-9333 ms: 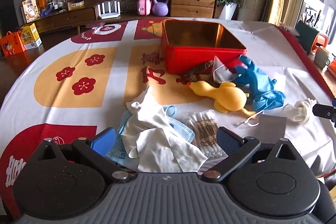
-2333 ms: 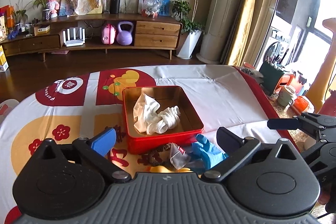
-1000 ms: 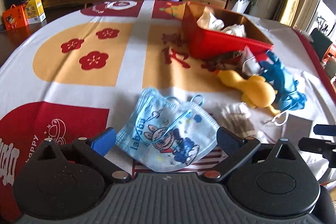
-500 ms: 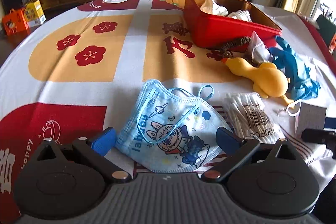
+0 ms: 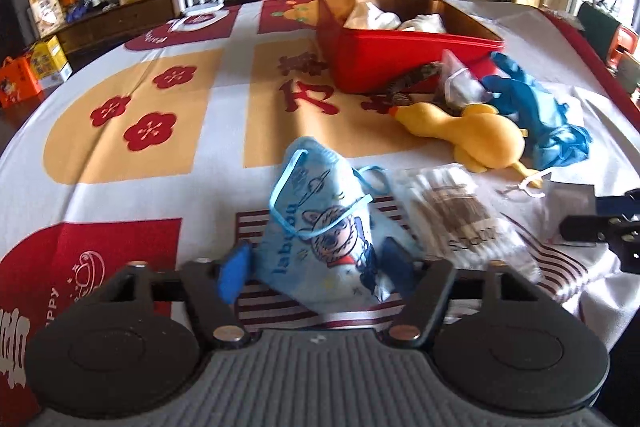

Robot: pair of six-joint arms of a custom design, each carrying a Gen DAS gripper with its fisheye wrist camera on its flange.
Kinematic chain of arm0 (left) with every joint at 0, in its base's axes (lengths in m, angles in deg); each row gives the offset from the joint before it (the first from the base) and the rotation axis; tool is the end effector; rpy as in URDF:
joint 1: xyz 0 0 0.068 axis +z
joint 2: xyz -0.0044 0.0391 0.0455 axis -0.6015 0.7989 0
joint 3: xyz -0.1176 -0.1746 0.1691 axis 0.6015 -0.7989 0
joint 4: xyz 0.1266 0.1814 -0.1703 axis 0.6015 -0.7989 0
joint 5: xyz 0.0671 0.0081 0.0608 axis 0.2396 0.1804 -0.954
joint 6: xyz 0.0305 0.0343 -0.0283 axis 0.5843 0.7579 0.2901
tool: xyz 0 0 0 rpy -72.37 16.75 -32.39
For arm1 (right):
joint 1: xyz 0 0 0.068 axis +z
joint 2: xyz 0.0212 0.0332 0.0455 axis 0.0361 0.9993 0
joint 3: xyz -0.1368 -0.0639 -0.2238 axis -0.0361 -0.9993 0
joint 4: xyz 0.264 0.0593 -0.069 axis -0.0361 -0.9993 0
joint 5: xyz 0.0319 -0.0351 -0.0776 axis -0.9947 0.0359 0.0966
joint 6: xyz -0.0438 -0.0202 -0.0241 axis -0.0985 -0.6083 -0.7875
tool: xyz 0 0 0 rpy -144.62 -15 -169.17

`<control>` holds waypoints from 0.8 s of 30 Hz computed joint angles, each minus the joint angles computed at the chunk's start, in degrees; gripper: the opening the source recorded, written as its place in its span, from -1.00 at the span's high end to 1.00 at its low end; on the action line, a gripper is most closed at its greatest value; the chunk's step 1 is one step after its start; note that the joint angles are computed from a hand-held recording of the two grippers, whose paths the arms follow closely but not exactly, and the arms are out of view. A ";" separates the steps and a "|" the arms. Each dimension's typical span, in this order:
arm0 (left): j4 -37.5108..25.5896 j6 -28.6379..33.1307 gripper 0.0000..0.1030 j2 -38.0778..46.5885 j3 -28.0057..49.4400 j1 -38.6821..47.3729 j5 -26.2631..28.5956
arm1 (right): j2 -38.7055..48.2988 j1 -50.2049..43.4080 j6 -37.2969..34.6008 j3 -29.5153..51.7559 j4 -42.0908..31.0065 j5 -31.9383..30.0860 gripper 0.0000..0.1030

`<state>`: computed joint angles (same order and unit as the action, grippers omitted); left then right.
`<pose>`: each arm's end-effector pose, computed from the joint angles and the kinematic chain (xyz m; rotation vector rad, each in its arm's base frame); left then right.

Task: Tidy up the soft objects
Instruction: 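Grasp the blue printed face mask with the left gripper while the right gripper grasps the grey paper packet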

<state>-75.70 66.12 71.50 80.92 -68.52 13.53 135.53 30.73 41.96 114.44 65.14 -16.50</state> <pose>0.3623 -0.2215 0.1397 0.6165 2.3576 -0.2382 0.2213 0.1063 0.1249 0.1034 2.3863 -0.0128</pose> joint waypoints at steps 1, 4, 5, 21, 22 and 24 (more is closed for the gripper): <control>0.21 0.39 0.02 -0.28 -0.28 -0.20 0.47 | -0.43 0.25 -0.03 -0.24 0.16 0.49 0.52; 0.68 1.49 0.38 -0.73 -0.68 -1.19 -1.10 | -2.47 0.89 0.11 -0.96 0.11 1.28 0.64; 0.77 1.68 0.41 -0.85 -0.80 -1.33 -1.54 | -3.19 1.04 0.16 -1.22 0.10 1.38 0.69; -1.02 -3.52 0.72 -5.23 -2.49 1.85 5.05 | -13.36 4.02 1.24 -3.31 -3.53 4.59 0.96; -1.29 -3.86 0.72 -5.56 -2.42 1.88 5.35 | -14.06 4.19 1.64 -3.45 -3.86 4.82 0.96; -1.44 -4.04 0.72 -6.28 -2.38 1.76 5.75 | -15.77 4.19 1.89 -3.38 -4.86 5.14 0.96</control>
